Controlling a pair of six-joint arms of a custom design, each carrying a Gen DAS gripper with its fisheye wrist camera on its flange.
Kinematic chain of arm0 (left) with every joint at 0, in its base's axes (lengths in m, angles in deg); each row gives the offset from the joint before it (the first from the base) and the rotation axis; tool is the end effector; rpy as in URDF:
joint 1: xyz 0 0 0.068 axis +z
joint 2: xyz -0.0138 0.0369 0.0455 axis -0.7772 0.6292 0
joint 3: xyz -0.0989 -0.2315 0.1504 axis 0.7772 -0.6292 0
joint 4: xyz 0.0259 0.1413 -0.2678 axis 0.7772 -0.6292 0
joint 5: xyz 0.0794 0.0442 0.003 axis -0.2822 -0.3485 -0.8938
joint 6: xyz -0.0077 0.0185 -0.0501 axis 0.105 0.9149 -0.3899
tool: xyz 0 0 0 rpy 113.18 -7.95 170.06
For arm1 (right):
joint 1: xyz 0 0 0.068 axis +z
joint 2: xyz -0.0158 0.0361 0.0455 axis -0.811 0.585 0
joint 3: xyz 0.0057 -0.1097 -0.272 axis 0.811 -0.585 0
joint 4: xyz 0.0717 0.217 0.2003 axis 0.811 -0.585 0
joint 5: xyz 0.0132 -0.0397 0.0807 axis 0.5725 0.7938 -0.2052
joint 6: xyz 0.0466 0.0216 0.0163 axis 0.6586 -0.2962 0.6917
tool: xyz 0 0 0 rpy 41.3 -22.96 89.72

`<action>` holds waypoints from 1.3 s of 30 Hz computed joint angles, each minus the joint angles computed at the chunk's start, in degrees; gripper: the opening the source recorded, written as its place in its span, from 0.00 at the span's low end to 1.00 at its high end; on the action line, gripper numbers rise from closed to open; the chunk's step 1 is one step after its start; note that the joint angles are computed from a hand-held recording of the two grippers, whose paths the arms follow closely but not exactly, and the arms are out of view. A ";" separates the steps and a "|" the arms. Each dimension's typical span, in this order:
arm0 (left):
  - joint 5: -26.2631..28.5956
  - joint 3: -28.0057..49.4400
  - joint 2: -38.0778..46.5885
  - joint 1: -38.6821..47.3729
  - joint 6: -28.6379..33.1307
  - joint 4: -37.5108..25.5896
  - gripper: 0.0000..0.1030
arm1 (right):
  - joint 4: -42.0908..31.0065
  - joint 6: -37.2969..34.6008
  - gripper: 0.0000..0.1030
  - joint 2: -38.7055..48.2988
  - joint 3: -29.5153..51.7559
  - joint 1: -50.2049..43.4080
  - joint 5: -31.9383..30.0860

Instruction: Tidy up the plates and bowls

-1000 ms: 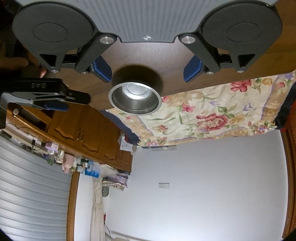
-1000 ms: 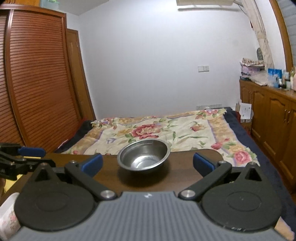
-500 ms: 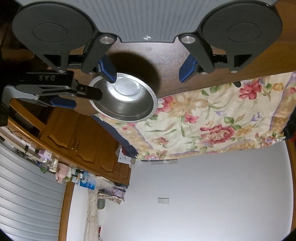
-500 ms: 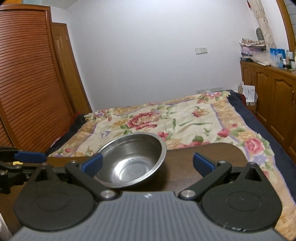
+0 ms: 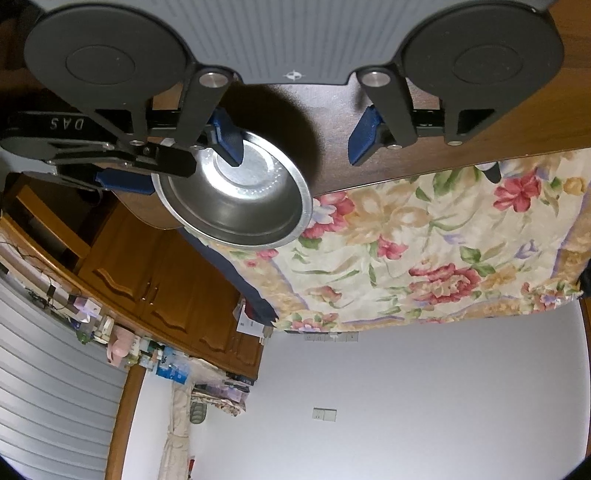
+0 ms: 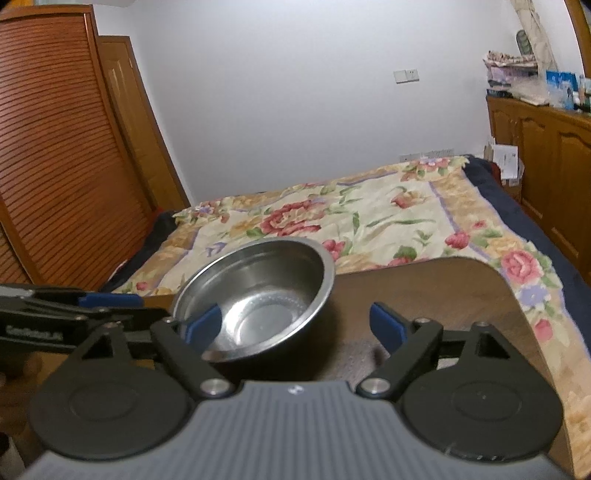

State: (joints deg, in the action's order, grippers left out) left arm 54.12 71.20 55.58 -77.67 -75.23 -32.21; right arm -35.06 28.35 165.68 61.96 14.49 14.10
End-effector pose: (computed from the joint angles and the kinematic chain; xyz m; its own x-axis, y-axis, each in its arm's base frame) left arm 0.2421 -0.1381 0.1014 -0.4919 0.4148 -0.7655 0.7700 0.6176 -0.1602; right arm 0.1098 0.1975 0.0587 -0.3856 0.3902 -0.8361 0.2392 0.9175 0.3178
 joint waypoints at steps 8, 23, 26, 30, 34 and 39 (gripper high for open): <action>-0.45 1.18 1.80 -0.57 -0.36 0.47 0.57 | 4.85 -2.79 0.80 0.23 -1.06 -1.09 -2.06; -0.94 1.14 3.59 -1.41 -0.50 2.19 0.50 | 9.03 -4.83 0.64 0.32 -2.13 -1.08 -2.95; -1.29 1.29 4.34 -1.86 -0.33 2.50 0.46 | 9.49 -5.41 0.61 0.78 -1.94 -1.06 -3.22; -1.51 1.19 4.65 -1.80 -0.09 2.70 0.39 | 10.18 -5.71 0.54 0.75 -2.26 -1.13 -3.77; -1.39 0.91 4.08 -1.28 0.37 2.01 0.27 | 11.18 -5.85 0.46 0.67 -2.75 -1.16 -3.98; -2.20 0.33 2.81 -1.46 0.83 1.14 0.27 | 12.86 -6.83 0.35 1.13 -2.92 -1.35 -4.65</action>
